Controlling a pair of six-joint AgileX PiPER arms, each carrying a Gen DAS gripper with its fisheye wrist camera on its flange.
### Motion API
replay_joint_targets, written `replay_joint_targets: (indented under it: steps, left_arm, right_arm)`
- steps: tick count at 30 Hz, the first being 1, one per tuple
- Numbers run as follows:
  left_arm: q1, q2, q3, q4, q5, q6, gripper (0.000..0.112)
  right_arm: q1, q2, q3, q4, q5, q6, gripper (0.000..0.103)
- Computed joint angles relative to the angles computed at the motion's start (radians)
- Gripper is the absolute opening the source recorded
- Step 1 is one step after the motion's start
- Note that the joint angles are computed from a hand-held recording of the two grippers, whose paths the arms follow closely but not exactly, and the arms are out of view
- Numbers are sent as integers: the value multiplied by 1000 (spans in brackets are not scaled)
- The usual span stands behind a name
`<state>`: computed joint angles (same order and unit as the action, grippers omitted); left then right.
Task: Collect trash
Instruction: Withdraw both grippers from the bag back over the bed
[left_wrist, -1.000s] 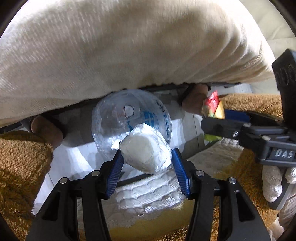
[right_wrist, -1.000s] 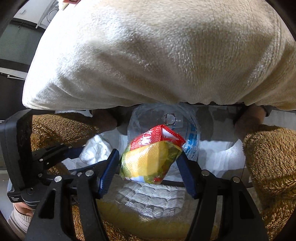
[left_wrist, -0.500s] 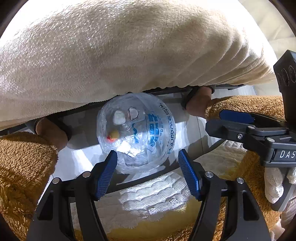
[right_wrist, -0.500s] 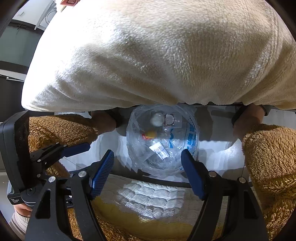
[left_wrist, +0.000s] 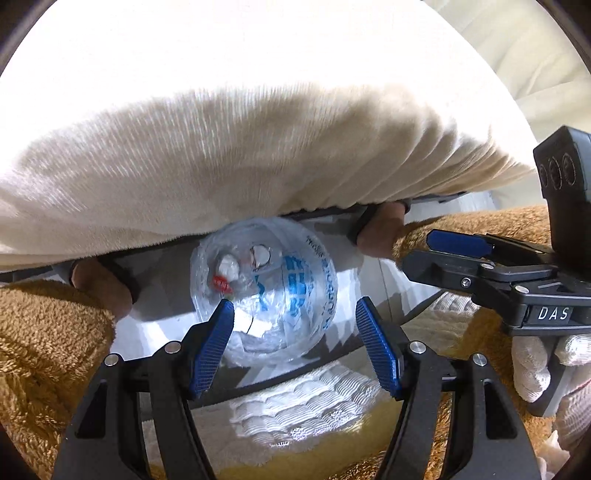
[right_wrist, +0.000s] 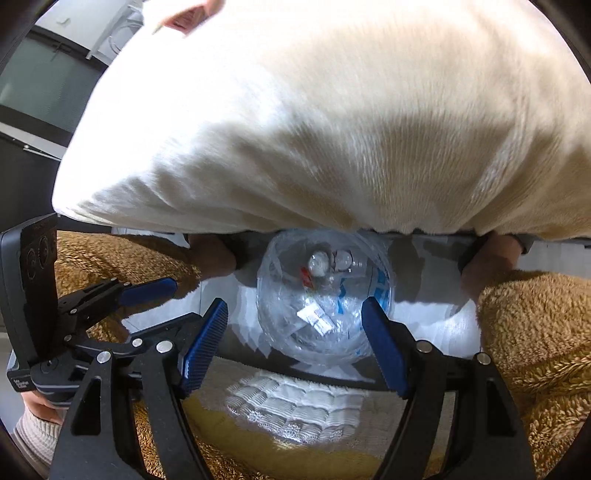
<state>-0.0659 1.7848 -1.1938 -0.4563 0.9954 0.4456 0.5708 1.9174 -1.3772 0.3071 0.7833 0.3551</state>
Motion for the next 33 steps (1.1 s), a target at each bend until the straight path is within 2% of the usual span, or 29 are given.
replay_joint_targets:
  steps: [9,14,21,26,33]
  left_arm:
    - [68,-105,35,-106,-28,113,67]
    - [102,-145,8,-155,-42,169,67]
    - [143,-124,-130,-189,-28,198,67]
    - [154,-57,-284,-154,-15,174,67]
    - [159,89,-541,-96,20,103,67]
  right_arm:
    - [56,-184,135,-154,-193,70,74]
    - [58,-244,148,-260,-244,125,74]
    - [38,-225,19,-403,-202,134,74]
    - [-21,-182,-92,-399,-176,55,74]
    - [-97,-37,-319,-369,-119,-34,74]
